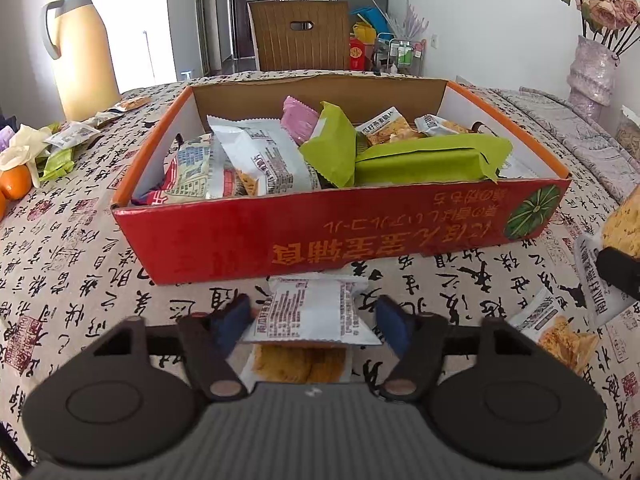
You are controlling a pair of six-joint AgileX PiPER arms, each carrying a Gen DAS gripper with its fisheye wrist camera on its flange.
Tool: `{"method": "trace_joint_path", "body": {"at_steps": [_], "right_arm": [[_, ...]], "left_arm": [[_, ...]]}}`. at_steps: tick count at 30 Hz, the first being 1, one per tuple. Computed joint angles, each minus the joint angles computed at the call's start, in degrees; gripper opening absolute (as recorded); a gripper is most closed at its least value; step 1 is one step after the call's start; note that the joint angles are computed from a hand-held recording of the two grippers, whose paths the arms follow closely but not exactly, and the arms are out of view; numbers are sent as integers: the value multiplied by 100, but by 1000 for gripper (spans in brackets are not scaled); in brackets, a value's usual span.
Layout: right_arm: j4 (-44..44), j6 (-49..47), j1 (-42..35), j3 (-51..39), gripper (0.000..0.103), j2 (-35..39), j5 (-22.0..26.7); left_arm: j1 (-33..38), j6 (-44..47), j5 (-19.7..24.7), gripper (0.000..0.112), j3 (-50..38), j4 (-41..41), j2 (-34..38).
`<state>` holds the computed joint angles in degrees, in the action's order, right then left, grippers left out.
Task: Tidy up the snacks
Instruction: 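Grasp a gold cracker packet with the left gripper while the right gripper holds its packet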
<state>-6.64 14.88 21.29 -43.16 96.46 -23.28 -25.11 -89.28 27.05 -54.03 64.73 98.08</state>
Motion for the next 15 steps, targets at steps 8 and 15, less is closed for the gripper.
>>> {"method": "trace_joint_path", "body": {"at_steps": [8, 15], "right_arm": [[-61, 68, 6, -16, 12, 53, 6], [6, 1, 28, -23, 12, 72, 13]], "left_arm": [[7, -110, -59, 65, 71, 136, -64], [-76, -671, -124, 65, 391, 770, -407]]}}
